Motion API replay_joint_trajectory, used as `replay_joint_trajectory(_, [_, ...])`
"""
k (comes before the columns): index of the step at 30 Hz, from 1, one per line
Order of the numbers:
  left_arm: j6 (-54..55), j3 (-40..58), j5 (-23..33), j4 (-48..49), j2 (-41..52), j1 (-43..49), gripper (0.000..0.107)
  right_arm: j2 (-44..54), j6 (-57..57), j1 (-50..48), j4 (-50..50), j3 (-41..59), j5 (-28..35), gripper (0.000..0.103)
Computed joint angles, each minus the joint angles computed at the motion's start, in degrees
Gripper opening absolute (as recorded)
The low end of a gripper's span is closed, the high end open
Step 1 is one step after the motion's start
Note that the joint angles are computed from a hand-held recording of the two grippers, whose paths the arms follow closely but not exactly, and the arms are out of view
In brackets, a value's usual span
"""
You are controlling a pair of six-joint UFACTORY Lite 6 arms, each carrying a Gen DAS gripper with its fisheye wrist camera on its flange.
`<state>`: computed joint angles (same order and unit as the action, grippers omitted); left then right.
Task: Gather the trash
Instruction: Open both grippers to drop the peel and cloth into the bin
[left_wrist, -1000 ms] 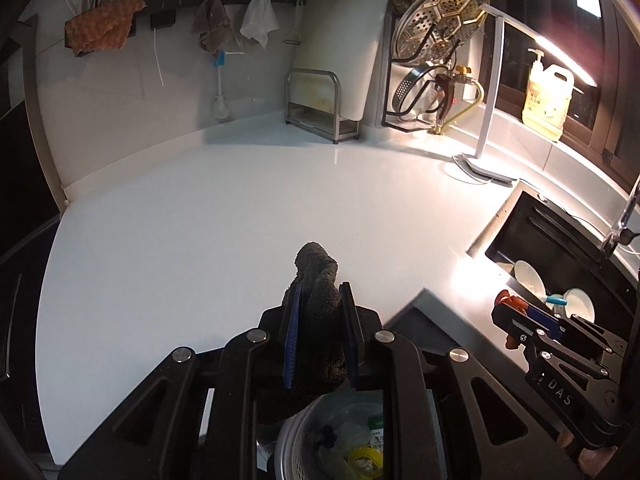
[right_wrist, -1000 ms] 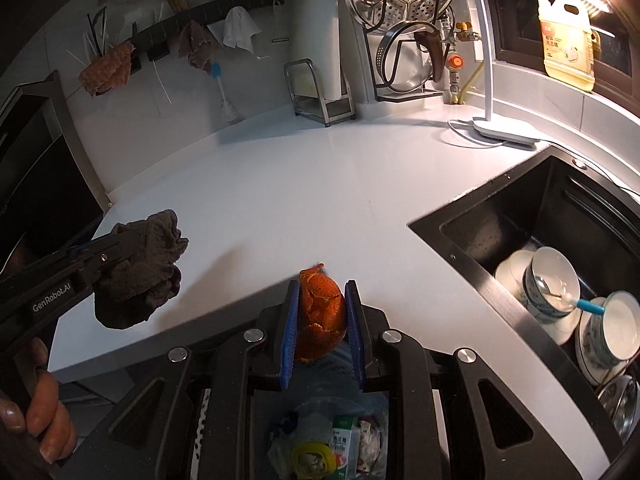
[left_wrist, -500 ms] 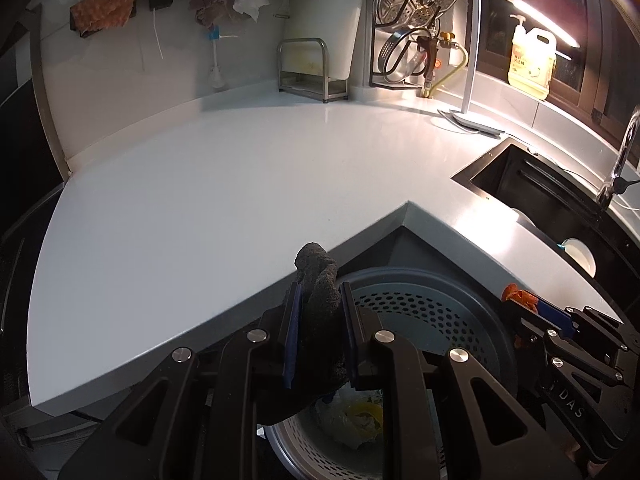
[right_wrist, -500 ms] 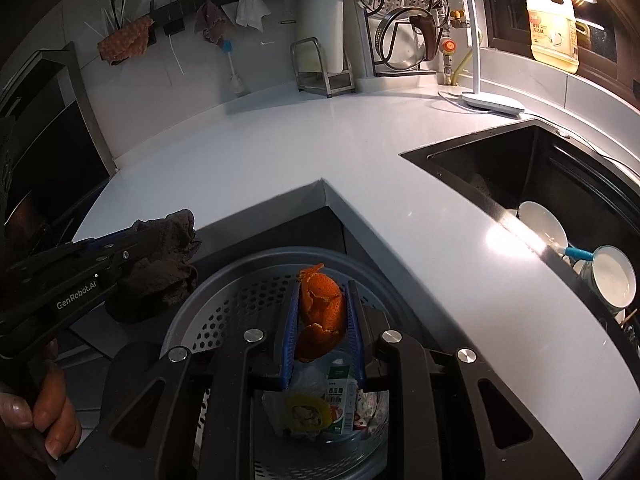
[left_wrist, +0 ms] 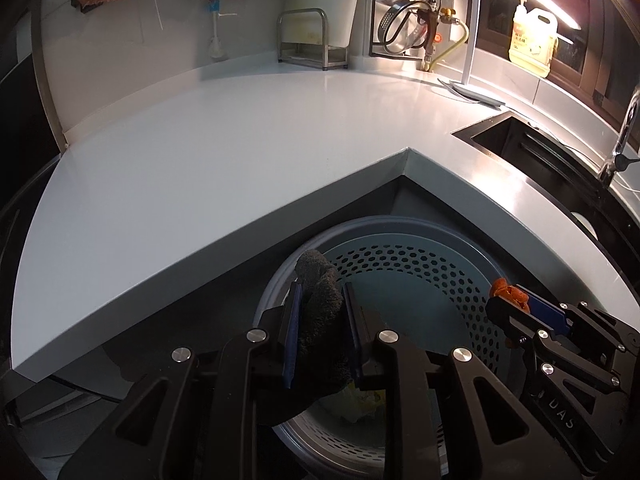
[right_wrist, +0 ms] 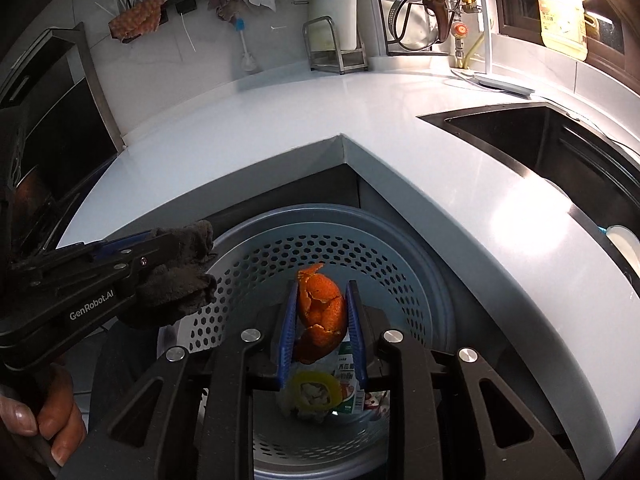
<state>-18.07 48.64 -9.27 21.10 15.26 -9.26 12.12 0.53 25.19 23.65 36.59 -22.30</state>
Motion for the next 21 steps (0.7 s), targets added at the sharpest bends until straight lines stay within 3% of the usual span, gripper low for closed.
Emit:
replay_joint_trajectory(3, [-0.99, -1.05, -0.22, 1.21, -0.76, 0.46, 0.023, -0.78, -1.13, 0.62, 1.79, -0.69, -0.62, 0.031])
replay_joint_trajectory(5, [1.89, -1.62, -0.42, -1.72, -1.50, 0.62, 0.041, -1.54, -2.04, 1.00, 3.06, -1.28, -1.29, 0.050])
replay_joint_trajectory(6, [3.26, -2.34, -0.94, -3.22, -2.26, 0.79, 0.048, -2.12, -2.43, 1.28, 3.77, -1.77, -1.92, 0.052])
replay_joint_trajectory(7, [4.48, -2.91, -1.41, -4.57, -2.97, 0.98, 0.057, -2.50, -2.50, 1.39, 4.03, -2.01, -2.18, 0.053])
replay_joint_trajectory(13, [15.97, -4.87, -1.98, -16.32, -5.85, 0.62, 0.061, -3.81, -1.75, 1.77, 4.23, -3.15, -2.24, 0.053])
replay_joint_trajectory(21, [16.62, -7.42, -2.47, -17.07, -8.50, 1.05, 0.072, -5.72, -4.04, 4.53, 9.07, -5.43, -4.13, 0.057])
